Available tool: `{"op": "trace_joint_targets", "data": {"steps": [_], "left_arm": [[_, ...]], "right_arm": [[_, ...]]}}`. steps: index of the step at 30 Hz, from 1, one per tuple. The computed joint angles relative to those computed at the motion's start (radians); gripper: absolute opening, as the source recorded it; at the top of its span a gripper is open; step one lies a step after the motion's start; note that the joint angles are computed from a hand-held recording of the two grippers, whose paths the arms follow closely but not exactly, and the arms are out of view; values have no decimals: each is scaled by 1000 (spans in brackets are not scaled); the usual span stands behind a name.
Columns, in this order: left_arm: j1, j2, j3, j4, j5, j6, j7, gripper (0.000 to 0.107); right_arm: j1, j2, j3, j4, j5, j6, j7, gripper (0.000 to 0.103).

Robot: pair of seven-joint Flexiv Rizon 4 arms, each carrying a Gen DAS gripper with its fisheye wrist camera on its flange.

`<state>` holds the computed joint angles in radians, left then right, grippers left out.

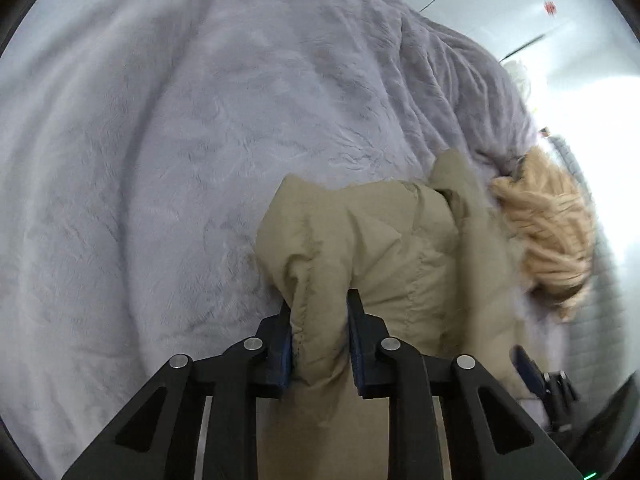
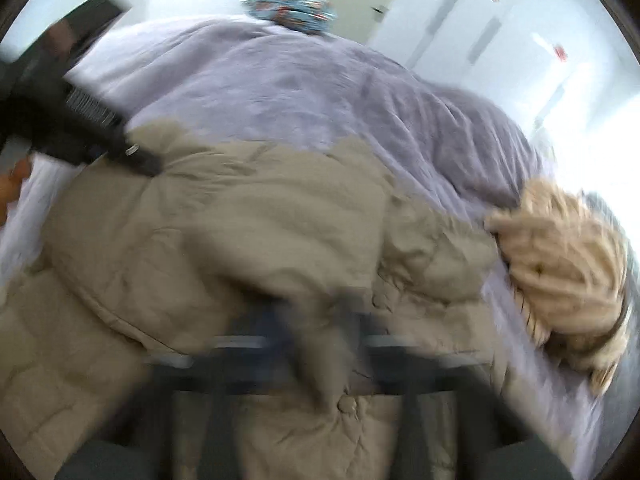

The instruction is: Fold large clothes

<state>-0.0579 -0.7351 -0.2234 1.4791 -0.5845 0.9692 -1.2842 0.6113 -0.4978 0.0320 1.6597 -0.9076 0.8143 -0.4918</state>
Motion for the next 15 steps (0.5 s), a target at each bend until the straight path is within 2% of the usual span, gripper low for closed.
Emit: {"op": "trace_joint_targets", "data": {"steps": [2, 6, 9, 11, 13, 14, 15], "left_arm": [[-44, 17, 43, 13, 76, 70, 16, 18], [-81, 29, 89, 13, 192, 101, 26, 18], [-90, 12, 103, -11, 220, 90, -7, 18], [-112, 7, 132, -25, 255, 90, -54, 19], [-122, 21, 155, -18, 287, 90, -92, 29], [-139, 15, 173, -38, 310, 87, -125, 39], [-140, 25, 179, -32, 324, 95, -139, 57]], "right_arm": [[-49, 54, 5, 73, 71, 94, 154, 3], [-152, 154, -4, 301, 205, 361, 555, 3], [-201, 163, 28, 405, 342, 489, 646, 3], [-193, 168, 8, 465, 370, 591, 699, 3], [-166, 189, -33, 514, 362, 661, 737, 3], [-167, 199, -31, 526, 375, 682, 730, 4], [-156, 211, -49, 544, 374, 717, 738, 5]]}}
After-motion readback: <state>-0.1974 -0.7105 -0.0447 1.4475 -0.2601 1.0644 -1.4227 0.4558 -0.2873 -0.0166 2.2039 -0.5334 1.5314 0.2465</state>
